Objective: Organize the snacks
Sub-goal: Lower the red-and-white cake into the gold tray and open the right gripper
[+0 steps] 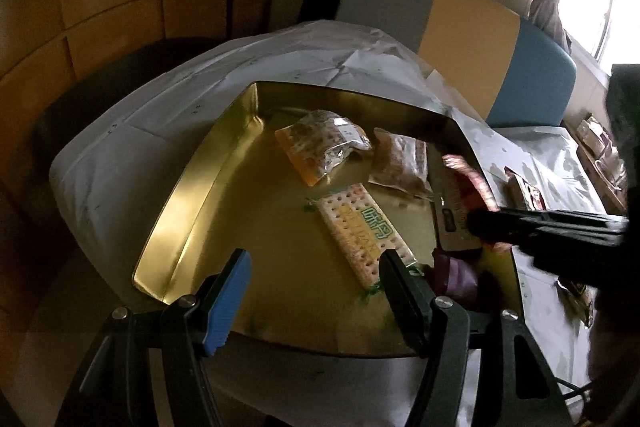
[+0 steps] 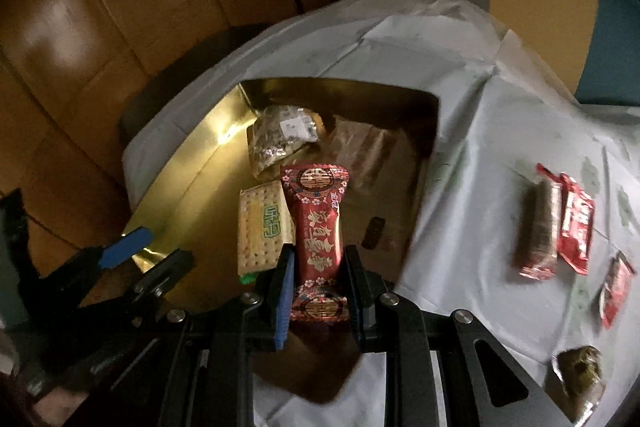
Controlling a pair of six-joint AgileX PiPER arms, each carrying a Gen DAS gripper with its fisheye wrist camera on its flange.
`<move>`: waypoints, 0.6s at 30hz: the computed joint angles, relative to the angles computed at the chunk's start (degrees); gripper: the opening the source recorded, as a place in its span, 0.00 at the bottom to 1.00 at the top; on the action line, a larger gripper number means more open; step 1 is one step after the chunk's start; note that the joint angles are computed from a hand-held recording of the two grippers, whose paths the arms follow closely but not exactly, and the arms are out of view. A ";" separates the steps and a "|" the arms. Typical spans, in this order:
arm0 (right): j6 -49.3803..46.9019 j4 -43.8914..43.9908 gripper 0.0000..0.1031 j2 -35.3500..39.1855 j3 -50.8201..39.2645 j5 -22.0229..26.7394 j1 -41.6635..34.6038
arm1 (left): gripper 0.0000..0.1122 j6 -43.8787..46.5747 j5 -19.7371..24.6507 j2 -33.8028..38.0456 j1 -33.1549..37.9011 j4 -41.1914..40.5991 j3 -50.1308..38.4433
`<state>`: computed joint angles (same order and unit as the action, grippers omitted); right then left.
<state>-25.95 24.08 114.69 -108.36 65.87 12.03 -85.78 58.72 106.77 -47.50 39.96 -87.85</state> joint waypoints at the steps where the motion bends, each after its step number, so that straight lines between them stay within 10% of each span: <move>1: 0.40 -0.64 0.23 0.75 -0.57 0.04 0.61 | 0.60 0.03 -0.04 0.00 0.01 -0.09 0.05; 18: -4.99 3.18 0.43 -7.91 12.05 -6.01 -4.27 | 0.60 2.37 1.68 1.88 -1.40 -0.36 -3.59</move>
<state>-30.94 27.26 106.78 -96.31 59.86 7.76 -83.42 60.41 108.65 -48.90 39.60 -91.44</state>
